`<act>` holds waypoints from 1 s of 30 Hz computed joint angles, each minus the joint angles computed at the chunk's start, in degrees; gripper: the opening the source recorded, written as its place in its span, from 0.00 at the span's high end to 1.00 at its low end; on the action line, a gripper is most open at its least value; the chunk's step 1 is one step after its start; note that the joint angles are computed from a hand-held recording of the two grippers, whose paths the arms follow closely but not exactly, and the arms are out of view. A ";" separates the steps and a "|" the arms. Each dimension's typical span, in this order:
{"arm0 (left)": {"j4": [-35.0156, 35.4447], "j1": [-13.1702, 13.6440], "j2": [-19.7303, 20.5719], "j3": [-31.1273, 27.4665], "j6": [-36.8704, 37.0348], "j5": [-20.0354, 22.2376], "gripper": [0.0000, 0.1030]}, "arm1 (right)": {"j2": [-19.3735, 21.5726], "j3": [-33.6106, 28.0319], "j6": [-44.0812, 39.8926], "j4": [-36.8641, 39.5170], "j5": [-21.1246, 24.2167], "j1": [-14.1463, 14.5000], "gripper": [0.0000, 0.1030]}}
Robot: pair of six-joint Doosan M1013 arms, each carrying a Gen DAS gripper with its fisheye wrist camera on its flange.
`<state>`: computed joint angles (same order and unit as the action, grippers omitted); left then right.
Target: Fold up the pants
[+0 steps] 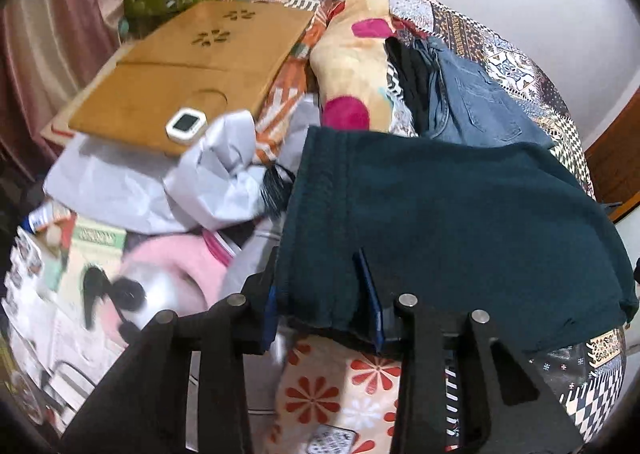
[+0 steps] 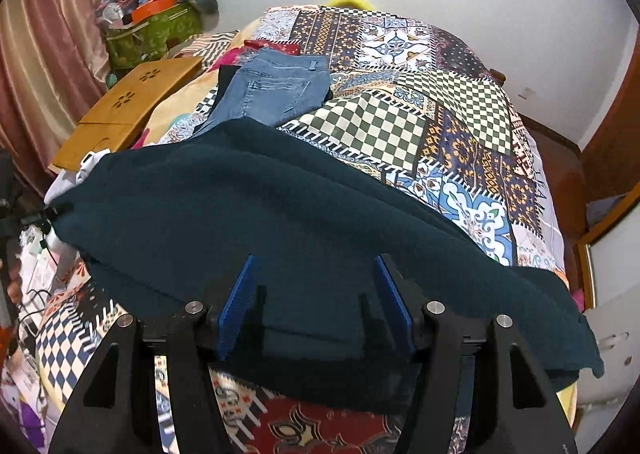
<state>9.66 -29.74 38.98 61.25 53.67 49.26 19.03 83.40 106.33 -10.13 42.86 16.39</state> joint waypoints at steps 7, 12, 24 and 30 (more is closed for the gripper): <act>-1.27 -0.76 4.29 -5.64 6.56 11.80 0.58 | -0.90 1.75 -4.55 2.90 1.47 -0.49 0.44; 1.67 -1.74 2.25 -4.94 4.86 9.85 0.41 | -0.23 1.65 -10.97 5.30 2.79 -0.22 0.44; -2.29 -6.56 2.74 -9.64 12.22 7.16 0.35 | 3.33 -1.63 -26.62 15.65 2.59 -0.46 0.65; -4.40 -9.23 4.98 -13.46 18.81 9.44 0.28 | 2.79 -0.54 -31.25 24.63 0.98 -1.52 0.85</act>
